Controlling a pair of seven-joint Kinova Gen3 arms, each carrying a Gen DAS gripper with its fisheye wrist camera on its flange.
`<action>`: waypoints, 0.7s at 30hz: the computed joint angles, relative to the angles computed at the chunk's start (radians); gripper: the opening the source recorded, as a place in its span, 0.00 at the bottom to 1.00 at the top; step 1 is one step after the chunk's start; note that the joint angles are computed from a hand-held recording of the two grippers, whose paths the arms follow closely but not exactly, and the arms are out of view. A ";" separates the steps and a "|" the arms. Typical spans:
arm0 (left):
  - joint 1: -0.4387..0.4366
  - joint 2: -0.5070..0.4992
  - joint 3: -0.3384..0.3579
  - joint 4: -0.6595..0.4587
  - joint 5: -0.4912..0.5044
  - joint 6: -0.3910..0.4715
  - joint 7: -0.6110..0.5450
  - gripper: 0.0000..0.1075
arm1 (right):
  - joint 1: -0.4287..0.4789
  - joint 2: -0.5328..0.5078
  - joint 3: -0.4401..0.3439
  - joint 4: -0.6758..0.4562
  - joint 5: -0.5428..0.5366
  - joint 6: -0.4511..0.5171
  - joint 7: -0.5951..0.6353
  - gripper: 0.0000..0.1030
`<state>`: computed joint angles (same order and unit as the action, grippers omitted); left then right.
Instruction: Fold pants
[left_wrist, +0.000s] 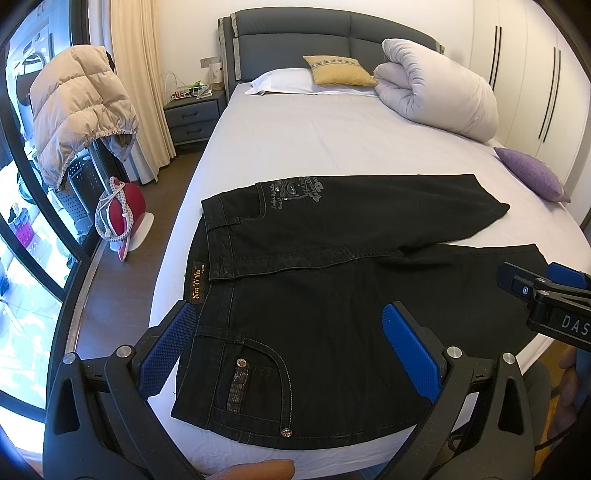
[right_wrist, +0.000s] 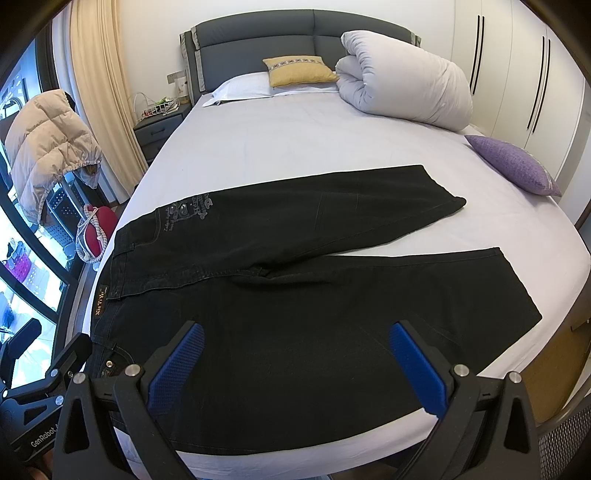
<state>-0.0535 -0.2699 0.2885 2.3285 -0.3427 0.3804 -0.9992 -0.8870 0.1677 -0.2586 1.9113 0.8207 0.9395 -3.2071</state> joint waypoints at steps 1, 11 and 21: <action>-0.001 0.000 0.001 0.001 0.000 -0.001 0.000 0.96 | 0.000 0.000 0.000 0.000 0.000 0.000 0.001 1.00; -0.001 0.002 0.000 0.009 0.006 -0.006 -0.003 0.96 | -0.001 0.001 0.000 -0.001 -0.001 0.000 -0.002 1.00; -0.001 0.013 0.007 0.002 0.000 0.005 0.007 0.96 | -0.005 0.003 -0.001 0.002 -0.001 0.000 -0.008 1.00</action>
<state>-0.0545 -0.2565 0.2950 2.3309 -0.3429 0.3853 -0.9918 -0.8919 0.1704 -0.2595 1.9134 0.8193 0.9395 -3.2149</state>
